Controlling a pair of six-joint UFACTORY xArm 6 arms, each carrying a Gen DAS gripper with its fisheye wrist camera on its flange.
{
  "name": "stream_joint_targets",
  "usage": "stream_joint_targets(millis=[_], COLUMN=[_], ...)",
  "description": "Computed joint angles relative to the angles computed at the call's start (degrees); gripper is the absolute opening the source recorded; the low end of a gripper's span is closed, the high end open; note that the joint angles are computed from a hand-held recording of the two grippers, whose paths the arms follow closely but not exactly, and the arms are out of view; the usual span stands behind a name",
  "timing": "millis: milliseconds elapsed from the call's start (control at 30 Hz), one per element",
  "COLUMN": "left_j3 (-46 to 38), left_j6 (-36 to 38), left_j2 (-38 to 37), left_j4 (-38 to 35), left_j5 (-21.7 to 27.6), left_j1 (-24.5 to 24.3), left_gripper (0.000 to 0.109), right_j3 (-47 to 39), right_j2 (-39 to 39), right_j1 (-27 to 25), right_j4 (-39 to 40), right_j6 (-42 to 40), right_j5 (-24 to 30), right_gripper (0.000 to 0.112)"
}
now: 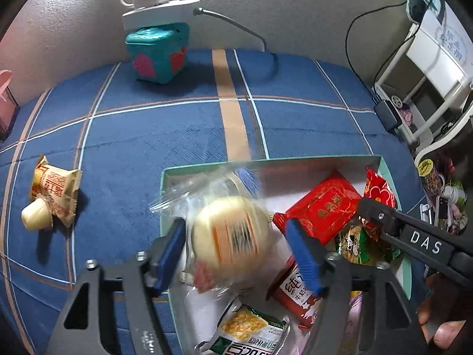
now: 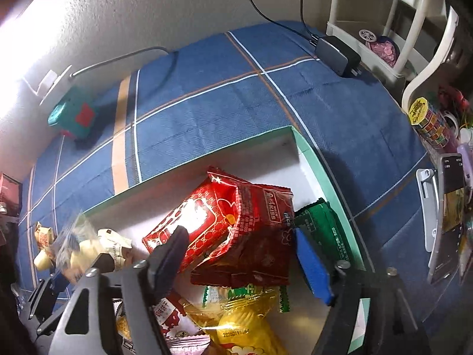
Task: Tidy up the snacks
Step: 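Open the left tool while the right tool opens, dropping both packs into the tray, then move the left tool to the yellow Dalilyuan pack while the right tool approaches the round cream cake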
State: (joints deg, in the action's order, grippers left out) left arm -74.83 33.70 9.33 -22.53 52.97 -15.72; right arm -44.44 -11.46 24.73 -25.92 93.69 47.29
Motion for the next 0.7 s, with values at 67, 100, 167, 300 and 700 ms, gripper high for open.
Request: stream_joint_targets(millis=[67, 100, 167, 300, 700], left_j3=[-0.72, -1.06, -2.70, -3.72, -8.32], left_j6=[-0.57, -0.75, -2.12, -4.99, -20.36], left_j2=[0.08, 0.06, 0.86, 0.94, 4.17], left_j4=[0.08, -0.25, -0.73, 1.49, 14.59], left_j5=[0.85, 1.78, 4.07, 3.84, -4.02], left_j1=[0.29, 0.62, 1.26, 1.91, 6.71], left_gripper=[0.077, 0.077, 0.082, 0.089, 0.098], right_j3=[-0.42, -0.54, -1.08, -2.52, -9.88], right_j2=[0.07, 0.05, 0.08, 0.48, 4.46], right_j1=[0.25, 0.35, 0.59, 1.39, 4.09], right_j4=[-0.35, -0.56, -0.59, -2.12, -4.61], right_j6=[-0.03, -0.01, -0.01, 0.45, -0.50], right_j5=[0.42, 0.55, 0.90, 2.54, 6.50], right_gripper=[0.084, 0.085, 0.091, 0.103, 0.103])
